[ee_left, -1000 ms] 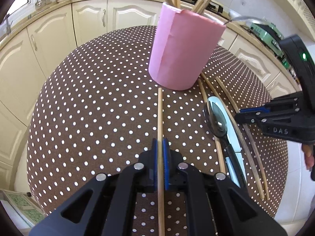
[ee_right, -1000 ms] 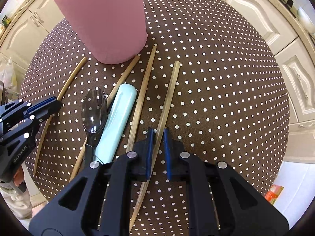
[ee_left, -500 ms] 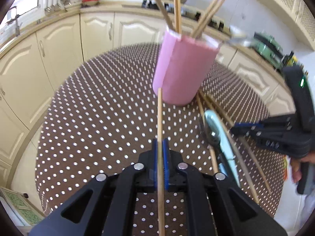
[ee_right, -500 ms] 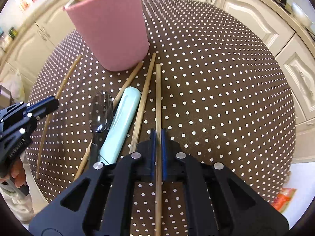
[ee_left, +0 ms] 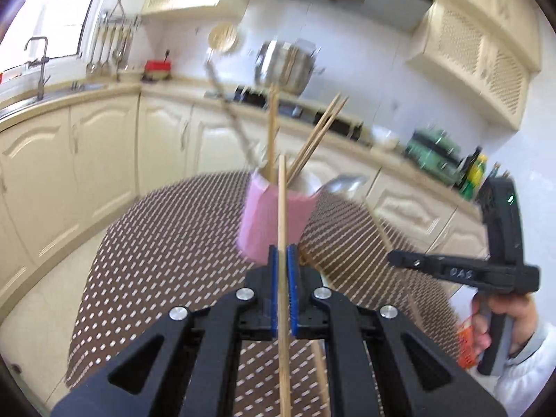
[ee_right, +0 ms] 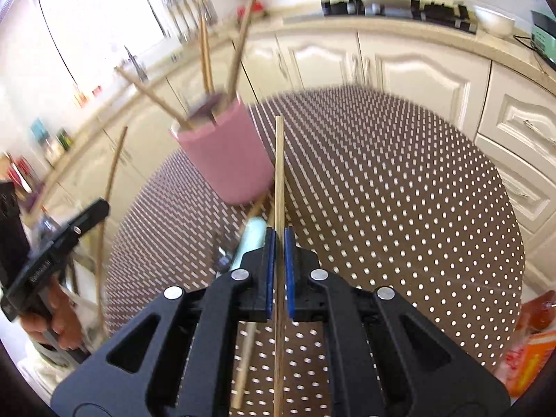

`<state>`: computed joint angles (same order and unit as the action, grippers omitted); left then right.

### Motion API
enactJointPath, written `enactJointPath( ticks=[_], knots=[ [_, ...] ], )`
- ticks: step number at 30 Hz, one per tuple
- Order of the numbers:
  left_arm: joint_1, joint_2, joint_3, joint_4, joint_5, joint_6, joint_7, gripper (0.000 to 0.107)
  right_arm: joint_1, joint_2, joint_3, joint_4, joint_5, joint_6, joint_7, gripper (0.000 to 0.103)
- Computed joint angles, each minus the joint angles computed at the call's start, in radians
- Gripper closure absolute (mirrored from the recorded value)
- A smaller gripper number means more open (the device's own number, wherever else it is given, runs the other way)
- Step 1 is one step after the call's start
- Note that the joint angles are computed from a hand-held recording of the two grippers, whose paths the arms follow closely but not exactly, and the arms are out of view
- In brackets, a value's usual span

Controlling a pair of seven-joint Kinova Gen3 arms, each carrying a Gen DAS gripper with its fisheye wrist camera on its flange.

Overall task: Organize utensils
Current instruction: 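Lift both held chopsticks upright above the pink cup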

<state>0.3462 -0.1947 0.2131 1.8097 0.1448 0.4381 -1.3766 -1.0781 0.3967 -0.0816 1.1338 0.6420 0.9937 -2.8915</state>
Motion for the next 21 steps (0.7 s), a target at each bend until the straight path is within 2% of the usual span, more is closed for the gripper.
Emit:
enactJointPath(
  ticks=[3, 5, 7, 9, 12, 14, 18, 20, 21],
  knots=[
    [0.032, -0.026, -0.024, 0.041, 0.104, -0.122, -0.105, 0.102, -0.085, -0.065, 0.061, 0.099, 0.122, -0.061, -0.122, 0.097],
    [0.069, -0.029, -0.044, 0.056, 0.137, -0.203, -0.146, 0.102, -0.17, -0.096, 0.137, 0.145, 0.203, -0.099, -0.203, 0.097],
    [0.049, -0.019, -0.01, 0.063, 0.112, -0.285, -0.123, 0.102, -0.221, -0.115, 0.177, 0.162, 0.285, -0.119, -0.268, 0.097],
    [0.032, 0.0, 0.021, 0.066, 0.055, -0.366, -0.062, 0.102, -0.221, -0.128, 0.162, 0.168, 0.366, -0.145, -0.315, 0.097],
    [0.062, 0.04, 0.005, 0.063, 0.037, -0.473, -0.045, 0.102, -0.221, -0.124, 0.146, 0.156, 0.488, -0.172, -0.376, 0.097],
    [0.002, 0.07, 0.069, 0.037, 0.093, -0.508, -0.103, 0.102, -0.221, -0.084, 0.155, 0.114, 0.569, -0.18, -0.403, 0.097],
    [-0.169, 0.126, 0.254, -0.008, 0.245, -0.584, -0.266, 0.102, -0.201, -0.046, 0.167, 0.092, 0.732, -0.214, -0.5, 0.097],
    [-0.215, 0.163, 0.322, -0.029, 0.308, -0.651, -0.347, 0.102, -0.132, -0.015, 0.093, 0.059, 0.808, -0.217, -0.522, 0.097],
    [-0.216, 0.174, 0.328, -0.036, 0.34, -0.67, -0.388, 0.102, -0.095, -0.005, 0.054, 0.046, 0.843, -0.223, -0.532, 0.097]
  ],
)
